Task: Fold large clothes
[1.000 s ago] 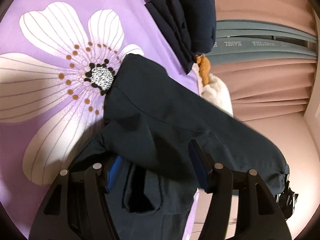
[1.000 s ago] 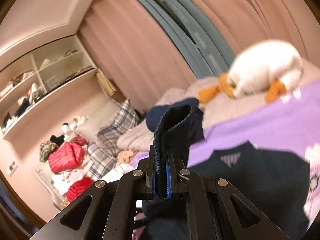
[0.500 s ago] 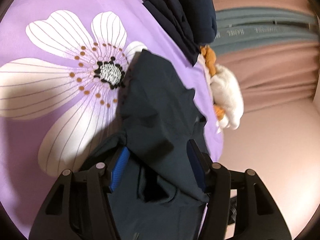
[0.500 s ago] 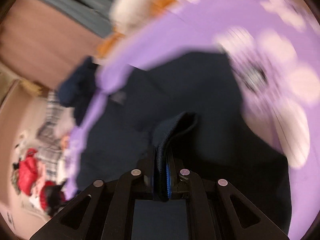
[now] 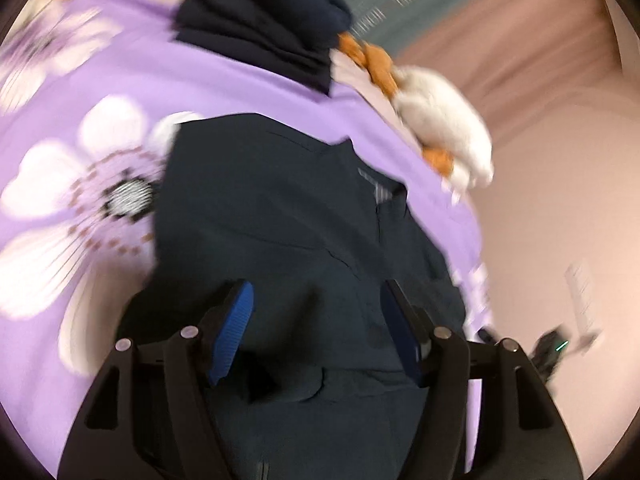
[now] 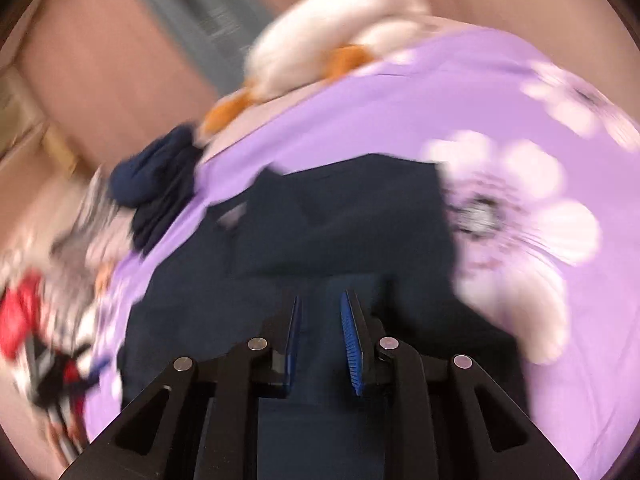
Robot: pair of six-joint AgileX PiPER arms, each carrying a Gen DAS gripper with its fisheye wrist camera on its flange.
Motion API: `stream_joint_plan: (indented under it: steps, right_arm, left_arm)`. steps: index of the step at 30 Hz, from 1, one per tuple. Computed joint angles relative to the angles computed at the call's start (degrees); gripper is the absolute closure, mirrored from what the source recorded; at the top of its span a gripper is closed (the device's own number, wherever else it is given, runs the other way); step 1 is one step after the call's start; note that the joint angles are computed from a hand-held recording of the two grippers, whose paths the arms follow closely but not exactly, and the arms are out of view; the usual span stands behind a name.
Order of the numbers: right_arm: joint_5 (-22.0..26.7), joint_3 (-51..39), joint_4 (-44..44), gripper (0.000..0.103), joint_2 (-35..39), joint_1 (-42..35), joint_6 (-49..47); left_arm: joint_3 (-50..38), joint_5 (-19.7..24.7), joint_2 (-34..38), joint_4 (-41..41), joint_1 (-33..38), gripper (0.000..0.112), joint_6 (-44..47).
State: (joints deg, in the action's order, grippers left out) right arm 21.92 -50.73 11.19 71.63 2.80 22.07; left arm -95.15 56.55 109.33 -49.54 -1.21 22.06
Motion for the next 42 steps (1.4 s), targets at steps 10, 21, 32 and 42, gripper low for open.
stream_joint_plan:
  steps: [10,21,32,42]
  right_arm:
    - [4.5,-3.8,-24.2,0.085,11.4,10.4,15.6]
    - [5.8,-3.1,-21.9,0.085,9.5,9.1,12.9]
    - [6.7,0.4,-20.7,0.074,2.0,12.1,19.9]
    - [22.5,10.6,-41.6,0.043,-17.8,39.9,55.4]
  left_arm:
    - [5.5,-8.9,1.9,21.9,-9.7,0.057,1.2]
    - [9.2,-9.5,-0.1,16.8,-6.0,0.06,5.8]
    - [17.1,-7.8,-7.1,12.3,-1.5,0.045,4.7]
    - [45.5,-2.0,-37.2,4.3,14.0,0.018,19.4]
